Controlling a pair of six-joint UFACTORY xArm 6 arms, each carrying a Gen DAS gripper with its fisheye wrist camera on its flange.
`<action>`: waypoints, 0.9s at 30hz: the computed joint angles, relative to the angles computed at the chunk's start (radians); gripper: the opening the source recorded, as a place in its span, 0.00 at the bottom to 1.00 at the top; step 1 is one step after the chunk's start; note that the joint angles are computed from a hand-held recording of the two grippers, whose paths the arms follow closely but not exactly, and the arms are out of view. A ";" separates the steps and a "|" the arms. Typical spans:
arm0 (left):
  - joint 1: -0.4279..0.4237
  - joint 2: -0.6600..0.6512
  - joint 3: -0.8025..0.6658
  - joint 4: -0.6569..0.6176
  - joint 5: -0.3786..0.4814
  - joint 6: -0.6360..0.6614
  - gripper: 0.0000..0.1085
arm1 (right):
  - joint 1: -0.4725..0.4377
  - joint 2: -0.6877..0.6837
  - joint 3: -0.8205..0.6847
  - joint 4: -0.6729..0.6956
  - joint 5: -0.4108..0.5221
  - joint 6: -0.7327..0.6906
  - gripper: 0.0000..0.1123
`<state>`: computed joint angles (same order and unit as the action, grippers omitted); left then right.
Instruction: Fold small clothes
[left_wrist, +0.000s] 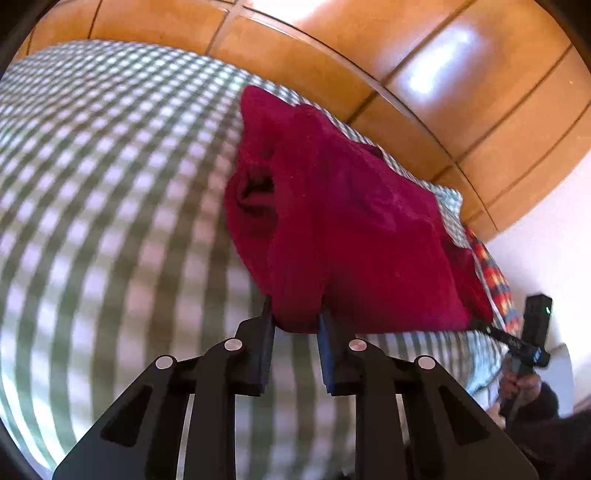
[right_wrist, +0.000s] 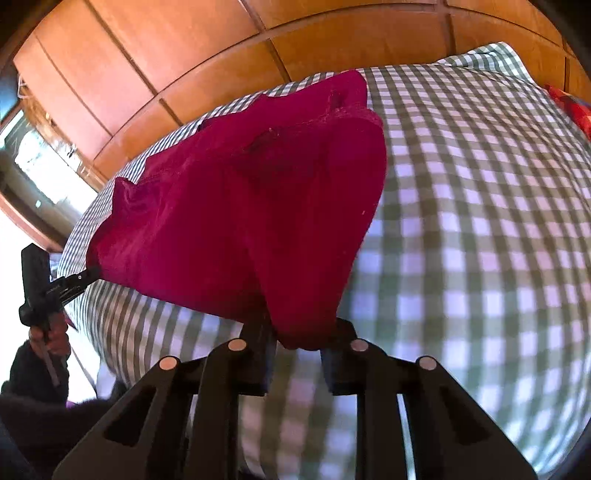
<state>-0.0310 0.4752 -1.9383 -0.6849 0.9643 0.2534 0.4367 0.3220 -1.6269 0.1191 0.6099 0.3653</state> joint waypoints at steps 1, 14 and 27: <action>-0.004 -0.040 0.058 -0.008 -0.001 0.020 0.19 | -0.001 -0.022 0.025 0.006 0.013 -0.017 0.17; 0.010 -0.173 0.192 -0.115 -0.070 -0.013 0.61 | -0.044 -0.183 0.217 0.028 -0.048 0.014 0.52; -0.052 0.167 -0.278 0.017 0.016 -0.068 0.12 | -0.065 0.013 -0.054 -0.105 -0.001 0.118 0.09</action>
